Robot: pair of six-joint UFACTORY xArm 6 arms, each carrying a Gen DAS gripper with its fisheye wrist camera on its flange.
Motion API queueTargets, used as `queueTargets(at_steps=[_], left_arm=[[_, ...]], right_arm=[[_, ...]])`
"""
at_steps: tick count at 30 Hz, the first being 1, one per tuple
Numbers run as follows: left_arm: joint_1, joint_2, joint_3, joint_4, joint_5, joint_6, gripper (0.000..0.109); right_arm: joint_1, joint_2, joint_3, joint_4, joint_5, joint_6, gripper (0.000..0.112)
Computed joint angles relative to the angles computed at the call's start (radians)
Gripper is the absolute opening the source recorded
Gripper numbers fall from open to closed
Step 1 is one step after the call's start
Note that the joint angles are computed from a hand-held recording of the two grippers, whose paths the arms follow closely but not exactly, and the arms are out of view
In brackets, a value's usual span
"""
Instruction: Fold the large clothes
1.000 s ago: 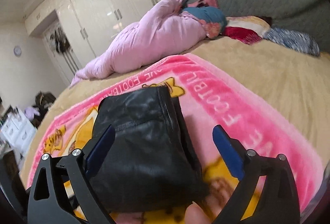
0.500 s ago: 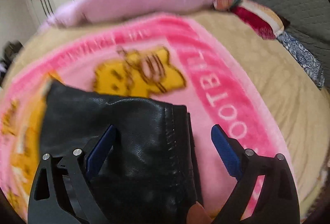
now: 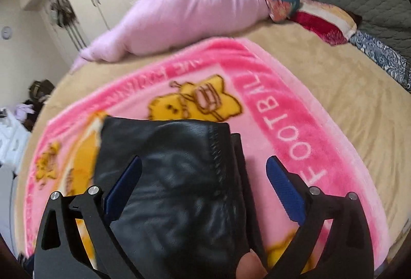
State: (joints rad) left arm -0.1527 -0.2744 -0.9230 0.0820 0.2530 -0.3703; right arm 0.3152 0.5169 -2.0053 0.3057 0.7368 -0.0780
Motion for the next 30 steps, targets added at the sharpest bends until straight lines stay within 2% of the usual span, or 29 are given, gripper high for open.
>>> queueTargets(at_steps=[2, 4, 9, 12, 18, 20, 25, 30], left_arm=[[0.005, -0.021, 0.008, 0.075, -0.002, -0.076, 0.094], [0.008, -0.039, 0.012, 0.096, 0.004, -0.102, 0.094], [0.011, -0.092, 0.035, 0.207, 0.019, -0.194, 0.094], [0.009, -0.140, 0.062, 0.284, 0.034, -0.264, 0.094], [0.002, -0.231, 0.112, 0.380, 0.103, -0.341, 0.094], [0.003, -0.259, 0.132, 0.373, 0.112, -0.343, 0.094], [0.001, -0.334, 0.188, 0.446, 0.148, -0.413, 0.094], [-0.011, -0.403, 0.256, 0.492, 0.182, -0.457, 0.094]], right_arm=[[0.000, -0.123, 0.158, 0.087, -0.080, -0.082, 0.099], [0.001, -0.236, 0.292, 0.177, -0.134, -0.160, 0.099], [0.006, -0.461, 0.533, 0.370, -0.191, -0.350, 0.099], [0.016, -0.574, 0.653, 0.412, -0.225, -0.419, 0.099], [0.040, -0.792, 0.892, 0.437, -0.330, -0.486, 0.099], [0.053, -0.856, 0.966, 0.426, -0.370, -0.501, 0.099], [0.095, -0.980, 1.151, 0.228, -0.519, -0.381, 0.099], [0.119, -1.074, 1.287, 0.149, -0.569, -0.266, 0.099]])
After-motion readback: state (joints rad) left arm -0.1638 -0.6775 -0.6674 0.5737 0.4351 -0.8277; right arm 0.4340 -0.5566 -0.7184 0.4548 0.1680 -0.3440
